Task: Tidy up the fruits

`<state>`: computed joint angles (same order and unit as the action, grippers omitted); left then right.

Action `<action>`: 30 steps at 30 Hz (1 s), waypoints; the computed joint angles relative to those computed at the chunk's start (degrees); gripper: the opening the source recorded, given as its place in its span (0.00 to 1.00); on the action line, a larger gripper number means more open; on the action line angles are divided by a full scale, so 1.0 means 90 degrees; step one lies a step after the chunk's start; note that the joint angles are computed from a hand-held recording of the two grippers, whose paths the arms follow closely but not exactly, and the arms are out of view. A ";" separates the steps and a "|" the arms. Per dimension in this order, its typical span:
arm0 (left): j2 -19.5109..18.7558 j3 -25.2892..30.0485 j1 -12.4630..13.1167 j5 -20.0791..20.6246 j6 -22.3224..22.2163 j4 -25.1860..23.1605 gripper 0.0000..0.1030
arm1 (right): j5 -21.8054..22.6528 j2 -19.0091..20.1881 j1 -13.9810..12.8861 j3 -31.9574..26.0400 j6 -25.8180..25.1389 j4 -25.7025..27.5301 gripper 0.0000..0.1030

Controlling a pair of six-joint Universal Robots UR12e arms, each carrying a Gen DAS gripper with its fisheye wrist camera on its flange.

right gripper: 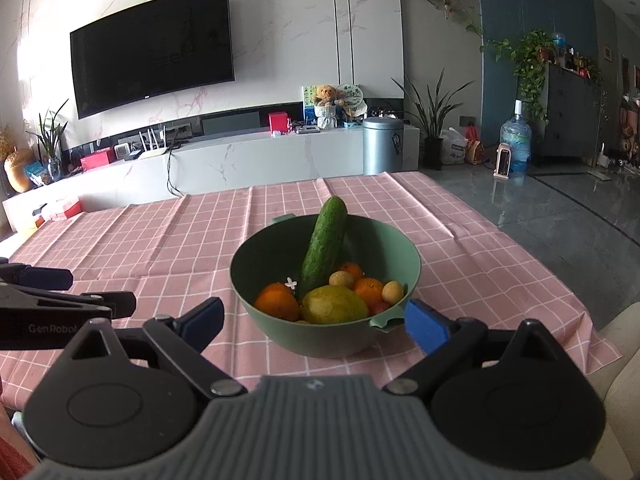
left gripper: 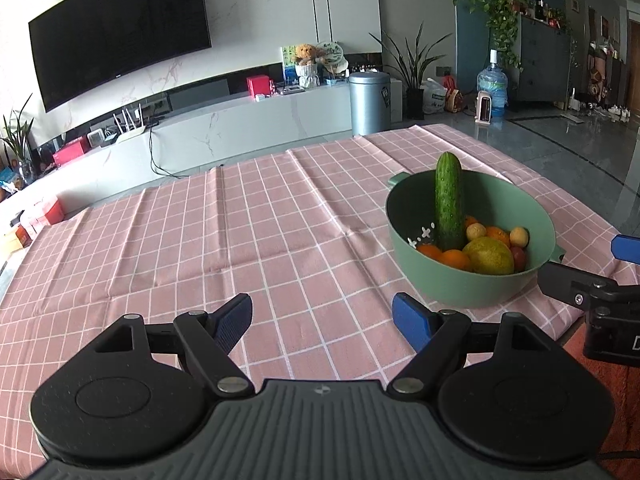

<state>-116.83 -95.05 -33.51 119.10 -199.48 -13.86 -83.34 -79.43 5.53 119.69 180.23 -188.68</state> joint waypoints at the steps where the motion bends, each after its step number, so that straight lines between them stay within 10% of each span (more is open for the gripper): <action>1: -0.0003 0.0014 0.0009 -0.0032 -0.0044 -0.0085 0.91 | -0.0008 0.0008 0.0008 -0.0014 -0.0026 0.0075 0.90; 30: 0.0082 -0.0007 0.0048 -0.0136 -0.0257 -0.0397 0.91 | -0.0146 0.0070 0.0095 -0.0069 -0.0190 0.0163 0.90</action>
<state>-116.10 -95.11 -33.08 117.88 -201.79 -17.44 -84.66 -78.80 6.39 119.07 178.51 -187.21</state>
